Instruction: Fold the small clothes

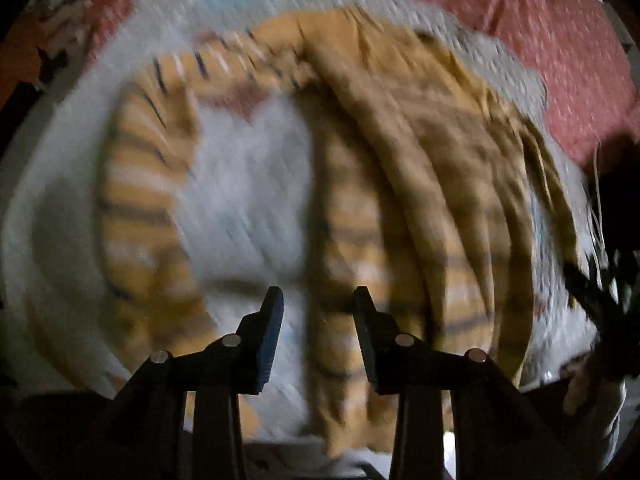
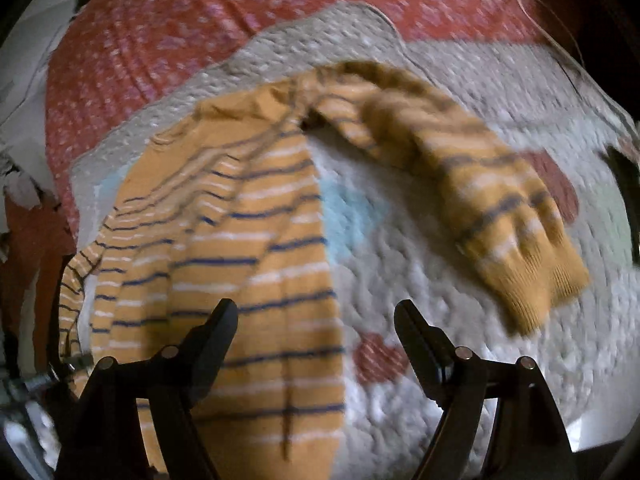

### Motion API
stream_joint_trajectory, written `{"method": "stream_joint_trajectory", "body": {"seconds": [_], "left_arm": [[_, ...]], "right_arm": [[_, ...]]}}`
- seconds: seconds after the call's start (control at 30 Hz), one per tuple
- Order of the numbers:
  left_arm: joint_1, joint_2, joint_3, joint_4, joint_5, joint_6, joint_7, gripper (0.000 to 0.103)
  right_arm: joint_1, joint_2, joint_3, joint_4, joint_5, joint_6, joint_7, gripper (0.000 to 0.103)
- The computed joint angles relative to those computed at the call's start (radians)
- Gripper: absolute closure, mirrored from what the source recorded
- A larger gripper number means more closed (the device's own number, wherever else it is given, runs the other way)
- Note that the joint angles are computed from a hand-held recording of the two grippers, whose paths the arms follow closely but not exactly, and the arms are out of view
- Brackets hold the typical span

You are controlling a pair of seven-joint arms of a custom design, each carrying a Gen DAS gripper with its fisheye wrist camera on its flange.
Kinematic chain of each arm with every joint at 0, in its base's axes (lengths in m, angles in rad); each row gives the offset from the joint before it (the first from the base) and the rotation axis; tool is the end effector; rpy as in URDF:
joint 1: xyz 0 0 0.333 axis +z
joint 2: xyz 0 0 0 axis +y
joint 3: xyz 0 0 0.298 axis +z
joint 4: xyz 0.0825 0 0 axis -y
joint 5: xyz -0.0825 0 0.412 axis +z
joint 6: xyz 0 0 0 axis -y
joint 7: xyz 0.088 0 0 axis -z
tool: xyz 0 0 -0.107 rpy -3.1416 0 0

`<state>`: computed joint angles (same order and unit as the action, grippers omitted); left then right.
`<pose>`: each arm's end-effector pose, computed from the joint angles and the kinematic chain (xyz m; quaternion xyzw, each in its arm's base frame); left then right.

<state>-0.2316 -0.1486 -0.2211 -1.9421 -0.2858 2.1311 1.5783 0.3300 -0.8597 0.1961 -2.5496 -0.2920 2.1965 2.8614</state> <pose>0.5111 -0.2689 0.5567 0.5607 -0.8031 0.2016 0.0093 0.3281 0.1900 0.5689 -0.4084 0.8566 -0.1837 0.2561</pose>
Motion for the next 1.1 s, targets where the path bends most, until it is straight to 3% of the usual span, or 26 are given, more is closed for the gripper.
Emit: {"method": "stream_joint_trajectory", "body": {"seconds": [0.03, 0.13, 0.2, 0.27, 0.3, 0.33, 0.4, 0.57, 0.83, 0.93, 1.1], "left_arm": [[-0.003, -0.010, 0.000, -0.021, -0.017, -0.010, 0.001, 0.068], [-0.016, -0.067, 0.003, -0.102, -0.072, -0.003, 0.021, 0.051], [-0.028, -0.107, 0.002, -0.156, -0.099, 0.013, 0.045, 0.033], [-0.042, -0.125, -0.007, -0.185, -0.103, 0.013, 0.060, 0.028], [-0.046, -0.129, -0.014, -0.189, -0.088, 0.011, 0.064, 0.028], [-0.049, -0.127, -0.026, -0.185, -0.056, 0.009, 0.067, 0.031], [-0.056, -0.121, -0.029, -0.159, -0.033, -0.023, 0.071, 0.094], [-0.039, -0.139, -0.020, -0.118, 0.001, -0.065, 0.024, 0.093], [-0.021, -0.241, -0.016, -0.184, 0.031, -0.114, -0.004, 0.093], [-0.017, -0.260, -0.020, -0.211, 0.050, -0.117, -0.006, 0.093], [-0.017, -0.263, 0.005, -0.217, -0.004, -0.112, -0.013, 0.091]], "right_arm": [[0.013, -0.021, -0.010, -0.022, 0.022, -0.003, 0.004, 0.019], [0.047, -0.047, -0.026, -0.070, 0.085, -0.007, 0.016, 0.019], [0.083, -0.051, -0.055, -0.111, 0.139, 0.051, 0.006, 0.019], [0.104, -0.032, -0.070, -0.125, 0.176, 0.095, -0.010, 0.019], [0.122, -0.014, -0.082, -0.130, 0.203, 0.121, -0.027, 0.035], [0.135, -0.002, -0.090, -0.129, 0.224, 0.133, -0.042, 0.068], [0.137, 0.003, -0.078, -0.114, 0.239, 0.120, -0.052, 0.089], [0.150, -0.059, -0.029, -0.110, 0.252, 0.063, -0.011, 0.093], [0.252, -0.114, -0.004, -0.117, 0.346, -0.078, 0.061, 0.102], [0.285, -0.138, -0.008, -0.156, 0.393, -0.090, 0.097, 0.102], [0.254, -0.192, 0.025, -0.152, 0.312, -0.084, 0.114, 0.098]]}}
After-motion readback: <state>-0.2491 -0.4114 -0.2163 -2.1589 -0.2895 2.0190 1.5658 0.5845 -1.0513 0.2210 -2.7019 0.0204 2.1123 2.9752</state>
